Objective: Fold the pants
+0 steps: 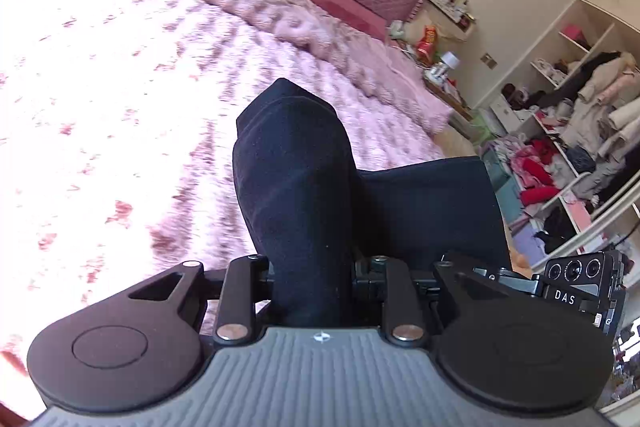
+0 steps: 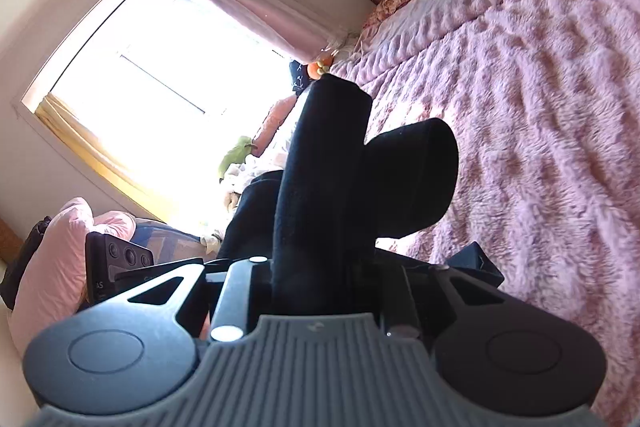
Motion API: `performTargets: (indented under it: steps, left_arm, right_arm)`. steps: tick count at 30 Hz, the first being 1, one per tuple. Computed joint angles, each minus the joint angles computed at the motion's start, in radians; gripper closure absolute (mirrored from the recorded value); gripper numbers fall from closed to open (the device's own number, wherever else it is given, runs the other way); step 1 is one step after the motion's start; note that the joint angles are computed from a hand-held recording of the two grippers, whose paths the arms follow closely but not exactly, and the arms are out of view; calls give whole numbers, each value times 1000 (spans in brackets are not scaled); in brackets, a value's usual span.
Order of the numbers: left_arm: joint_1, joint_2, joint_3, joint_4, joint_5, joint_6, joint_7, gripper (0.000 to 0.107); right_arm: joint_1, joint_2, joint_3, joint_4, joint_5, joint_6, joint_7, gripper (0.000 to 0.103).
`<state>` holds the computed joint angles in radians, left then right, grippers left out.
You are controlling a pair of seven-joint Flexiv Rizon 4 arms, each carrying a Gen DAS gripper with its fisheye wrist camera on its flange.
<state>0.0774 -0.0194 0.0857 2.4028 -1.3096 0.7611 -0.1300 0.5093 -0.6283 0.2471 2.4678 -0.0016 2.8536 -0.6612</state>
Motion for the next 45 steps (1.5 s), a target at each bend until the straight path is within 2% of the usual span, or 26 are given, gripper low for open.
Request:
performTargets:
  steps: [2,7,11,15,18,22,24,25,27,31,34,36,37,38,40,41,43,45]
  left_arm:
    - [40,-78,12,-62,14,5,-4,79]
    - [135,-257,-11,-200,-44,45,80,79]
    - [233,-395,-33,-325,-30,-11,-17,79]
    - [310,-504,-75,-434,-24,-56,-16,78]
    - [362,-598,-96,-529,38,-102,-62,77]
    - [385,-708,-133,-631,108,-68,-138,72]
    - [398,-746,-152,-657,133,-46,-141,62]
    - [407,-765,-162,-669,135,-33,-142,59]
    - [436,-795,-187,-685,121,-28,-153,51]
    - [493,-821,-229,-691,24,-25,-183,50]
    - [490,-804,-232,-672,-37,26,-152,50]
    - [471,-782,-225,-654,-67,79,-105,48]
    - [466,-772,-218,-648,-65,86,-102,48]
    - [466,-762,-211,-642,-52,79,-107,50]
    - [479,-735,-208,-619,-54,49,-82,51]
    - [481,-722,-208,-605,-71,43,-60,51]
    - [483,-700,-199,-583,-97,29,-35,51]
    - [482,-680,-181,-565,-103,10,-21,51]
  right_arm:
    - [11,-84,0,-121,-31,-40,31,84]
    - [26,-259,-8,-411,-166,-183,134,84]
    - [3,-339,-13,-591,-284,-299,215,84]
    - [1,-393,-30,-723,-338,-378,260,84]
    - [41,-411,-42,-756,-265,-411,256,84]
    - [100,-447,-61,-805,-145,-465,257,84]
    - [130,-461,-78,-824,-82,-501,250,83]
    - [136,-465,-83,-828,-61,-524,252,79]
    - [133,-471,-81,-827,-32,-557,265,68]
    - [53,-510,-45,-823,-151,-524,290,65]
    - [25,-488,-49,-778,-216,-520,271,57]
    - [22,-457,-54,-734,-192,-509,264,52]
    - [23,-442,-53,-713,-165,-508,254,47]
    - [-4,-433,-39,-688,-196,-510,276,45]
    - [-93,-454,25,-664,-337,-485,327,43]
    - [-102,-453,29,-654,-355,-488,340,42]
    - [-77,-433,5,-635,-318,-520,350,42]
    - [-74,-437,7,-624,-290,-490,357,41]
